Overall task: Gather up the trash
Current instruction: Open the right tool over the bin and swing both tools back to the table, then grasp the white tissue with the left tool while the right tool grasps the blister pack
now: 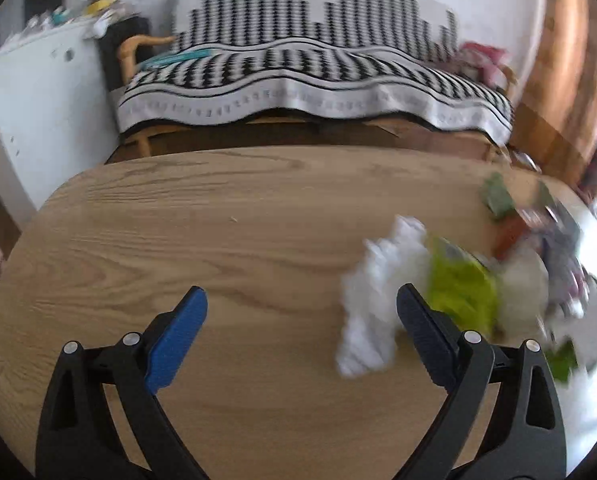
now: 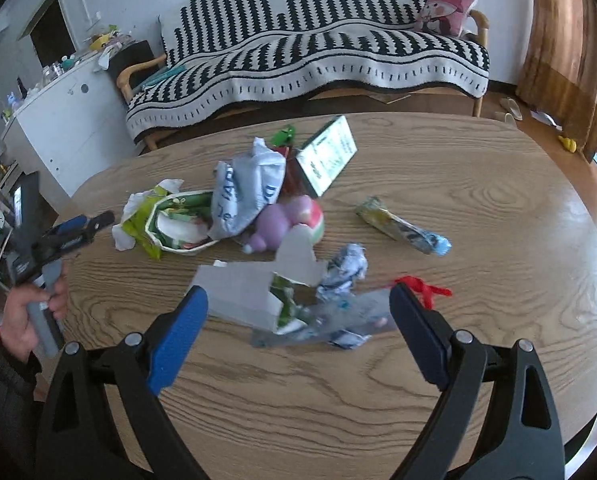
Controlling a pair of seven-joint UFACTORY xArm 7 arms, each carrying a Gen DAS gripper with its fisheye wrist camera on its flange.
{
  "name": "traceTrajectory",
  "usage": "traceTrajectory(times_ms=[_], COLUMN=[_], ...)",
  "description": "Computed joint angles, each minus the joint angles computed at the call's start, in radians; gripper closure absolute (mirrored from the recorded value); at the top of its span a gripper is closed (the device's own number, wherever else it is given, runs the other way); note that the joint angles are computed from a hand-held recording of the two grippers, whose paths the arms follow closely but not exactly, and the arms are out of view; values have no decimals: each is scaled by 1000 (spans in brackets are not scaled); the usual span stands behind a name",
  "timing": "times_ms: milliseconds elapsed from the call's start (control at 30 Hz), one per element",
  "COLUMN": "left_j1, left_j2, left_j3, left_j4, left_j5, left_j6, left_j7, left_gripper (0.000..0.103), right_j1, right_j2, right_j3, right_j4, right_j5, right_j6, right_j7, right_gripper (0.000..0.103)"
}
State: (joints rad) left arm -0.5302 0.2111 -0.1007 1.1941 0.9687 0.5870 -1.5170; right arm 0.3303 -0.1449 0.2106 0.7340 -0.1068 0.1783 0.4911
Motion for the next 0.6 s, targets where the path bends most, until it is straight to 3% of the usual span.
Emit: traceTrajectory(times_ms=[133, 267, 333, 400, 433, 500, 533, 567, 600], left_j1=[34, 3, -24, -24, -28, -28, -33, -54, -65], left_j2=[66, 164, 188, 192, 190, 185, 178, 166, 154], left_j3=[19, 34, 55, 55, 58, 60, 67, 87, 97], left_j4=[41, 133, 154, 147, 143, 132, 128, 125, 125], left_j5=[-57, -131, -141, -186, -201, -242, -260, -252, -244], left_j6=[-130, -126, -121, -149, -157, -177, -176, -151, -129], left_j7=[29, 136, 160, 219, 246, 289, 292, 269, 256], left_gripper=[10, 10, 16, 43, 49, 81, 84, 96, 99], right_j1=[-21, -26, -14, -6, -7, -3, 1, 20, 31], right_j2=[12, -14, -27, -37, -43, -52, -52, -53, -51], right_j3=[12, -19, -51, -70, -75, -92, -97, -119, -131], right_j4=[19, -10, -30, -47, -55, -73, -78, -84, -88], right_j5=[-65, -27, 38, 98, 119, 168, 190, 242, 282], right_j6=[27, 23, 22, 19, 18, 17, 16, 18, 15], right_j7=[35, 30, -11, -44, -51, -76, -90, -125, -150], right_gripper=[14, 14, 14, 14, 14, 19, 20, 22, 22])
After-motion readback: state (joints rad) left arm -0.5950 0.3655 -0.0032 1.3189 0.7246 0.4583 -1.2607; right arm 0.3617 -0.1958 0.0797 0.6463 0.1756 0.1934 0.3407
